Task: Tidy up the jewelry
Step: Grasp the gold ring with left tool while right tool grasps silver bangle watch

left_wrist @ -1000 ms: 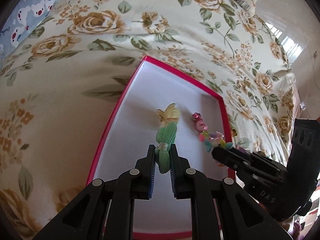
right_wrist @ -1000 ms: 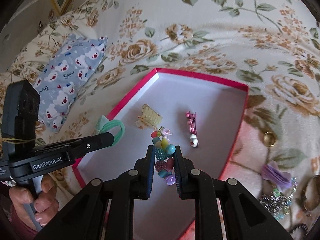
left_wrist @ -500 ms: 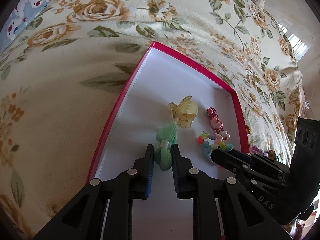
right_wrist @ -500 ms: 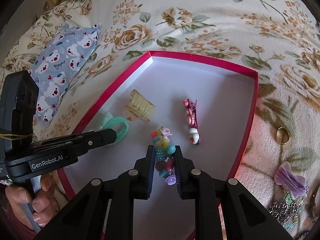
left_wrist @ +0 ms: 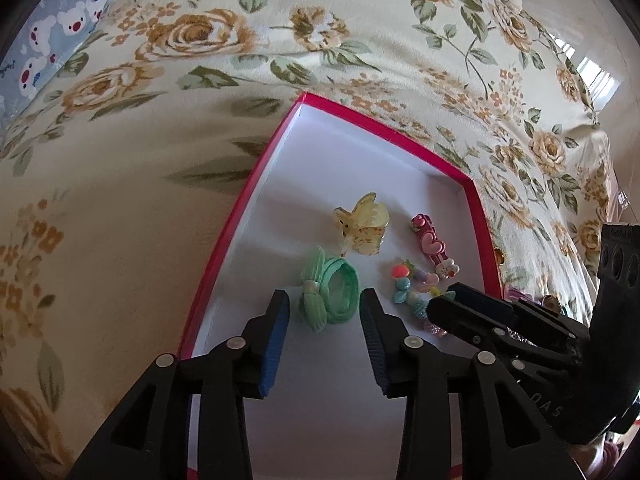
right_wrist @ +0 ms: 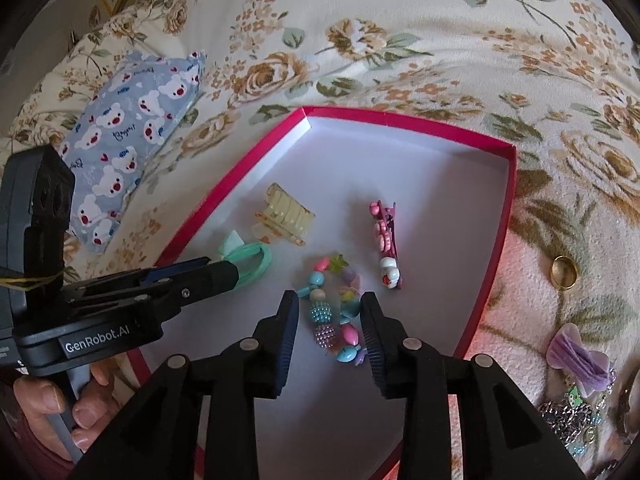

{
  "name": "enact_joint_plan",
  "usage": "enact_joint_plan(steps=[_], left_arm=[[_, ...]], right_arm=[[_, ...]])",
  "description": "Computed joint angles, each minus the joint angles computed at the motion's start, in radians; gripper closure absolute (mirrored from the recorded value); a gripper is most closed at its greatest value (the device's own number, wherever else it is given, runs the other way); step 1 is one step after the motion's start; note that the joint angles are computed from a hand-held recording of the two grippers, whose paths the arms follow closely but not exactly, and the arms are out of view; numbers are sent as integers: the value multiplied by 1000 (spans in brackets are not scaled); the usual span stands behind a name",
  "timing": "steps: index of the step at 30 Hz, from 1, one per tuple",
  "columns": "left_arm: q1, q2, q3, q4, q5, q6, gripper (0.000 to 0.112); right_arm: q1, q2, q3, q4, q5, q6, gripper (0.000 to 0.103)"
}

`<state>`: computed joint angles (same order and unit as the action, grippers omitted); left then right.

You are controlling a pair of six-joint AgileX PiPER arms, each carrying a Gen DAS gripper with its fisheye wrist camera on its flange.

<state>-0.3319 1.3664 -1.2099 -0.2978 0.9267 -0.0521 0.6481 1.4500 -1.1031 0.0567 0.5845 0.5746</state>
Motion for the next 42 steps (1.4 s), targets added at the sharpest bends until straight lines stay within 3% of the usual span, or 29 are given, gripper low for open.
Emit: enact_joint_plan(steps=[2,13,27,35,42], left_arm=[[-3,-23,3,27,1,-26,63],[-81,-165,5,71,50,-118,49],[-335,-142,-77,177,74,-249,48],[-446,-57,-150,227,74,-282,48],[-502,50,-234,250,70,-288,48]], right_arm=[[-2,-20,6,-1,-1,5,69],[9,-241,96,-132,27,166,55],[-62,-612,285,-234,225,303,55],[-281,-762,341,-87,313,118,55],[-747,-822,371,252,421,-349,55]])
